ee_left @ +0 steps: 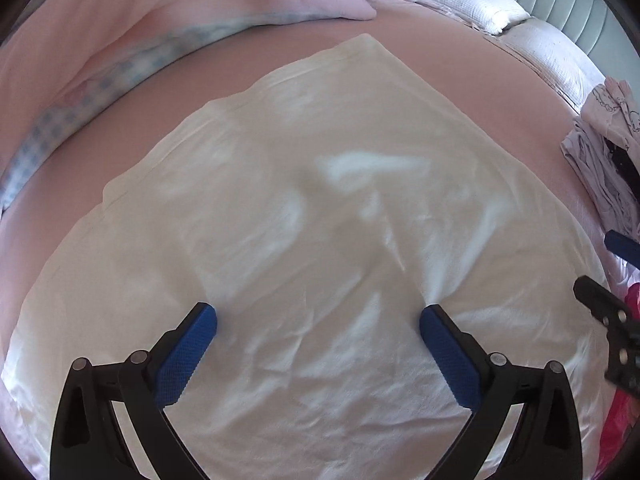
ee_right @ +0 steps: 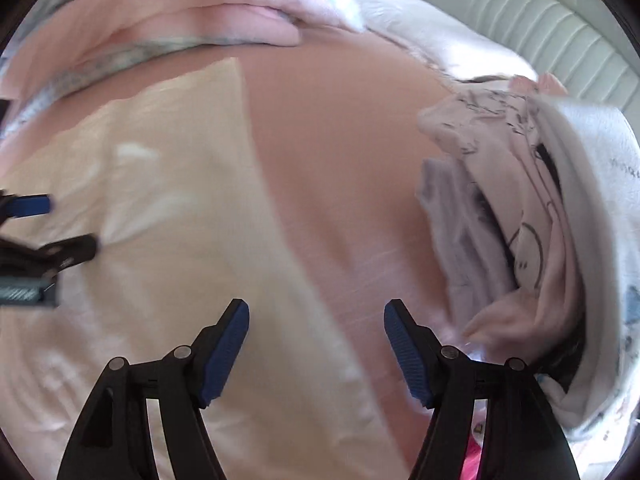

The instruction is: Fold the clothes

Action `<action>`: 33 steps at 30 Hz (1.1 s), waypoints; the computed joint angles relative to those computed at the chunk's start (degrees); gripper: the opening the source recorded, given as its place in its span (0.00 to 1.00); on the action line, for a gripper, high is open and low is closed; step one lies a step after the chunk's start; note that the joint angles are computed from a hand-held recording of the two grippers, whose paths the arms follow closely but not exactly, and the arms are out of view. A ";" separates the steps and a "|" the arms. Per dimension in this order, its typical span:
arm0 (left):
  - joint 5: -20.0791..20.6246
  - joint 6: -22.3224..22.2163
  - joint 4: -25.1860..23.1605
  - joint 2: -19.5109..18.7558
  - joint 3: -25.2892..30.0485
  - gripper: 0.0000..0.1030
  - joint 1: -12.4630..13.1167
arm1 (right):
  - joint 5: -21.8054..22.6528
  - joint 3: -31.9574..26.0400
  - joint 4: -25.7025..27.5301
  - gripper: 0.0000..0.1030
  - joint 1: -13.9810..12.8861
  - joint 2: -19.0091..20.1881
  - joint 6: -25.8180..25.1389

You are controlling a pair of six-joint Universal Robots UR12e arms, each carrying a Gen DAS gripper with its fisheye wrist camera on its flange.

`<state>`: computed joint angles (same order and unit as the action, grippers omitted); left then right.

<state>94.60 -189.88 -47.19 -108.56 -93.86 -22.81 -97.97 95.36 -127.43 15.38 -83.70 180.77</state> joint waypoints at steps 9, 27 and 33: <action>3.07 -3.18 -2.25 3.59 -4.35 1.00 -1.40 | -6.92 -2.87 0.89 0.68 1.66 3.96 -4.64; 5.49 -35.01 -17.44 26.52 -24.58 1.00 -14.91 | 3.07 15.93 15.41 0.71 0.11 -21.33 -24.38; 8.73 -40.24 -1.19 26.36 -26.44 1.00 -16.23 | 8.01 18.49 13.23 0.71 0.85 -25.86 -20.63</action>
<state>103.33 -230.12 -48.39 -82.20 -120.30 -39.04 -89.96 113.84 -114.20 16.23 -109.57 160.15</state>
